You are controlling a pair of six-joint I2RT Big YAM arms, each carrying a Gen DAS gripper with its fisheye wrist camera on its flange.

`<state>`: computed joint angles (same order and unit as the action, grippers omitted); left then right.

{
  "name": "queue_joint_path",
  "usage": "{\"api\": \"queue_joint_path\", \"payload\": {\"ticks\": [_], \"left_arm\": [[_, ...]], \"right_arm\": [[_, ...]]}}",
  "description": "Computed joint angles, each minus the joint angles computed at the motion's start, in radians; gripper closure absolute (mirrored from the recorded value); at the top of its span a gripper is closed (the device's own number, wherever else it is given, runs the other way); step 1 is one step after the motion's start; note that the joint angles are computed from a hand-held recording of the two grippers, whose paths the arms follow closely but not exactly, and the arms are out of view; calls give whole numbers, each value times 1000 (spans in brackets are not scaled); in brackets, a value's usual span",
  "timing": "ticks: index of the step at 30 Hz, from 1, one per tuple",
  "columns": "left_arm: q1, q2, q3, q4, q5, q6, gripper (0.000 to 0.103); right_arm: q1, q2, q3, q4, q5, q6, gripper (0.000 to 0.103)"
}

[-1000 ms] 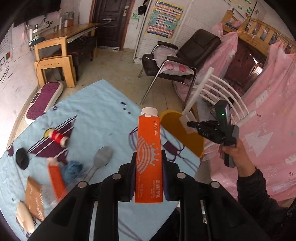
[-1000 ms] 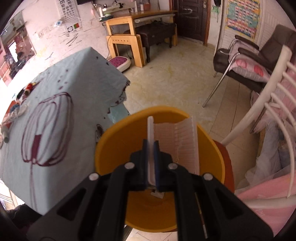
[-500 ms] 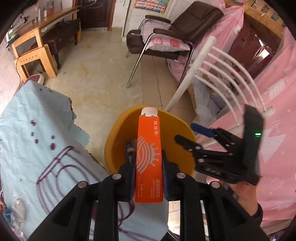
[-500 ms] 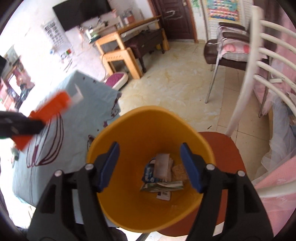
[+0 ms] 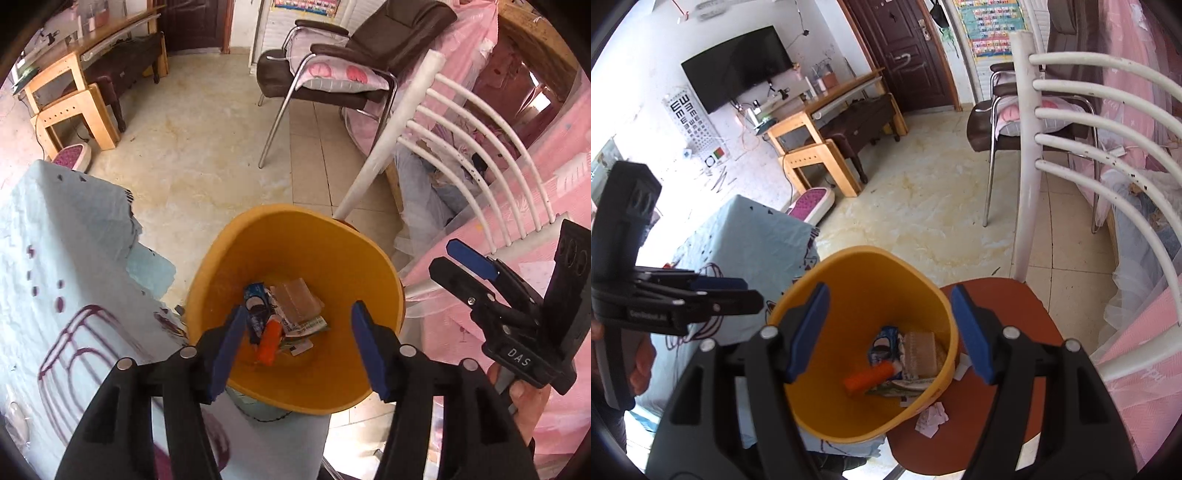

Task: Collect trash
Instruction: 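Move both open grippers back toward the table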

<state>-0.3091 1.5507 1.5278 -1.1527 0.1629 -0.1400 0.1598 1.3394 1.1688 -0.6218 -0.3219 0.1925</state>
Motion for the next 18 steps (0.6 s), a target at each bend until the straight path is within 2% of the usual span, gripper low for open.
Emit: {"api": "queue_joint_path", "payload": {"ticks": [8,13,14,16,18], "left_arm": [[77,-120,-57,32,-18,9,47],[164,-237,-108,46,-32,43,47],[194,-267,-125,48,-27,54,46],[252,-314,-143,43,-32,68,45],[328,-369,-167,38,-32,90,43]], "right_arm": [[72,2,45,-25,30,-25,38],[149,18,98,-35,41,-28,37],[167,22,111,-41,41,-33,35],[206,30,135,-49,36,-39,22],[251,41,164,-60,33,-44,21]]}}
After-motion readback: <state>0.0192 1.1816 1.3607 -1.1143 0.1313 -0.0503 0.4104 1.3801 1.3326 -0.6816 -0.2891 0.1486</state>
